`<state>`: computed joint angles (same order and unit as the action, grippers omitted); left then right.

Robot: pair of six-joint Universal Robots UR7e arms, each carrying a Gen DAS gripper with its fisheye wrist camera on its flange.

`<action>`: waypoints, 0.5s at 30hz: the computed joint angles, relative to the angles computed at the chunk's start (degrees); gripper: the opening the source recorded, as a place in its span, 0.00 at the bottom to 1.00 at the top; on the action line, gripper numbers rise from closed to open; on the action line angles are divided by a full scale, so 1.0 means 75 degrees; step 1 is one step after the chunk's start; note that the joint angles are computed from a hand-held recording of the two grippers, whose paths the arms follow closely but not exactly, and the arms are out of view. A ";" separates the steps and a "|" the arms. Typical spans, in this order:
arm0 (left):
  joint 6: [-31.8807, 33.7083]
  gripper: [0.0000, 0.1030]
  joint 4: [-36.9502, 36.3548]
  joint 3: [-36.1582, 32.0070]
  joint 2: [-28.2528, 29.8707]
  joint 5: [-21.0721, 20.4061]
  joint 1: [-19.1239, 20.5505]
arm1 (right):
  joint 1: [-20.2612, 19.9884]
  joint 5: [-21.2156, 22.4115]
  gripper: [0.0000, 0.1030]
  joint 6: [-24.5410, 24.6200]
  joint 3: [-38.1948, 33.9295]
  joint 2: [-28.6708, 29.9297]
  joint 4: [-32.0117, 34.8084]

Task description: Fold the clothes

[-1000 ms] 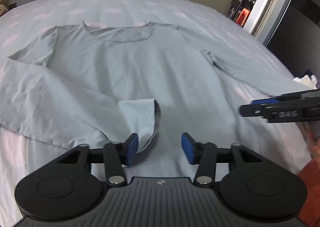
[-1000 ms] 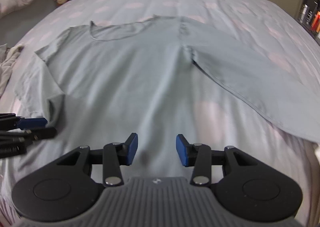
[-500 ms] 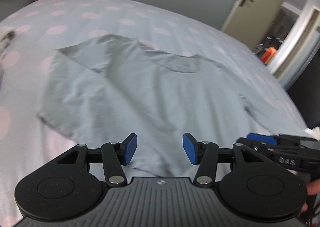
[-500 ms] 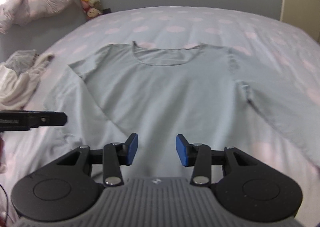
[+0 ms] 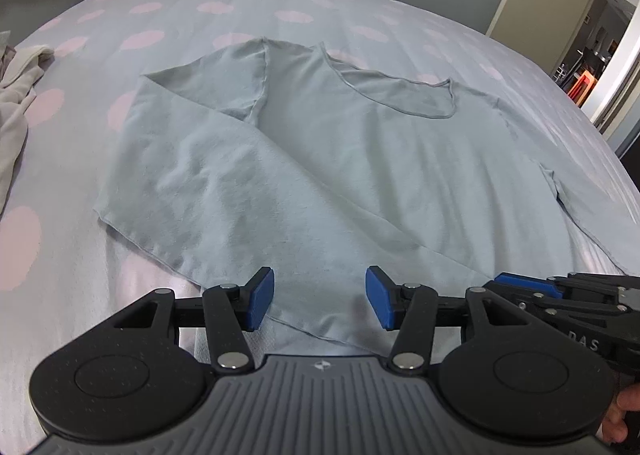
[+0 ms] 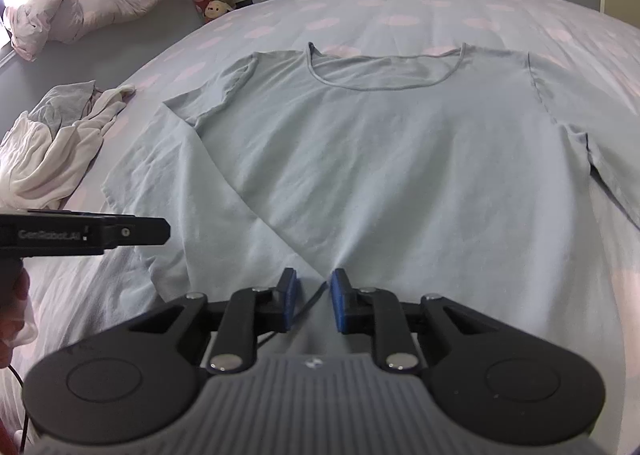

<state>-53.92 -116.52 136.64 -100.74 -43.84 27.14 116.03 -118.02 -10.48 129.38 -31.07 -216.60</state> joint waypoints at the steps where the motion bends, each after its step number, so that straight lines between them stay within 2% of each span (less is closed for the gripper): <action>1: -0.0009 0.47 -0.0018 0.0007 -0.0022 0.0004 0.0005 | 0.0009 0.0000 0.18 -0.0022 -0.0008 0.0004 0.0009; 8: -0.0076 0.47 0.0140 -0.0001 -0.0134 0.0001 -0.0066 | 0.0070 -0.0025 0.20 0.0089 -0.0046 0.0030 0.0110; 13: -0.0300 0.47 0.0301 -0.0053 -0.0178 0.0026 -0.0045 | -0.0007 0.0463 0.18 0.0545 0.0133 -0.0110 0.0253; 14: -0.0327 0.47 0.0331 -0.0057 -0.0196 0.0044 -0.0061 | -0.0014 0.0439 0.16 0.0598 0.0118 -0.0078 0.0223; 15: -0.0346 0.47 0.0348 -0.0053 -0.0221 0.0076 -0.0079 | -0.0030 0.0441 0.09 0.0671 0.0110 -0.0058 0.0183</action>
<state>-56.51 -113.91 136.25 -102.40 -43.27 26.55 115.81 -114.71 -5.45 130.21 -31.51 -215.23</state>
